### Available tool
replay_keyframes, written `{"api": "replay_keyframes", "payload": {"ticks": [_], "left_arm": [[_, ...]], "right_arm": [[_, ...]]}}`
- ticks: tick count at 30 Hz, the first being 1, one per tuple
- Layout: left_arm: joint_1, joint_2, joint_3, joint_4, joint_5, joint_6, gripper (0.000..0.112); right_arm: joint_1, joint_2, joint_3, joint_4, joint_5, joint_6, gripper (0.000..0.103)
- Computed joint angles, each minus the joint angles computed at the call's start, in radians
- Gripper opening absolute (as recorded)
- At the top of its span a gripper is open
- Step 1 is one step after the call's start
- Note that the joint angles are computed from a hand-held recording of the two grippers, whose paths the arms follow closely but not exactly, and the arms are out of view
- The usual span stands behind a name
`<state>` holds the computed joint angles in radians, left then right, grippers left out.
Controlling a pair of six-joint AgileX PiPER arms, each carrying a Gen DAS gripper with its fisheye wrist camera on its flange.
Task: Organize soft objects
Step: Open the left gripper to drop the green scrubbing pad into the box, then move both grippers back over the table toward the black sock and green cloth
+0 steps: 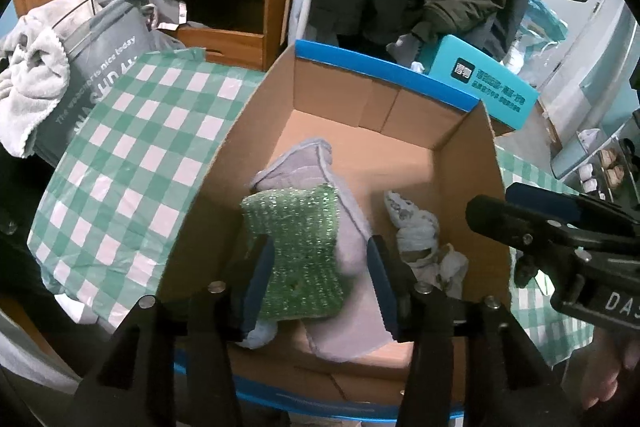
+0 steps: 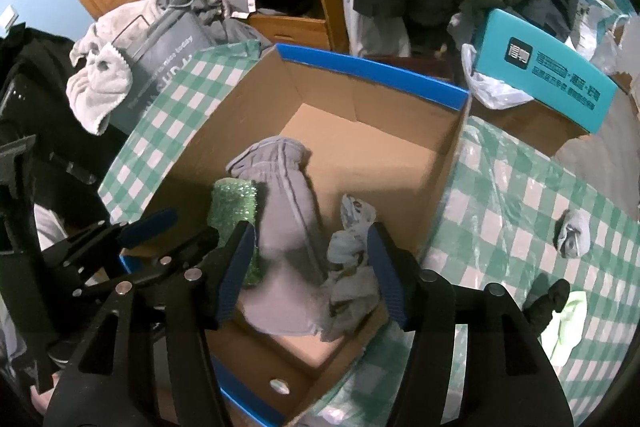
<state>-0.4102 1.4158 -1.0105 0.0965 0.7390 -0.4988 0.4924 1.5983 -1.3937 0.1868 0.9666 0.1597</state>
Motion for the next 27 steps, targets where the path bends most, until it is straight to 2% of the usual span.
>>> {"api": "replay_keyframes", "payload": {"ticks": [3, 6, 11, 13, 27], "left_arm": [[-0.025, 0.001, -0.012, 0.018, 0.007, -0.017, 0.053], [-0.055, 0.002, -0.023, 0.031, 0.012, -0.034, 0.054], [-0.106, 0.017, -0.053, 0.054, 0.028, -0.059, 0.057], [-0.129, 0.025, -0.066, 0.069, 0.034, -0.073, 0.062], [-0.249, 0.103, -0.171, 0.101, 0.084, -0.128, 0.067]], "right_arm": [[-0.017, -0.022, 0.022, -0.005, -0.001, 0.0, 0.061], [-0.038, -0.047, 0.046, 0.005, -0.006, -0.007, 0.066], [-0.072, -0.096, 0.095, 0.001, -0.014, -0.02, 0.066], [-0.091, -0.113, 0.113, 0.006, -0.014, -0.029, 0.066], [-0.249, -0.244, 0.239, 0.027, -0.009, -0.13, 0.066]]}}
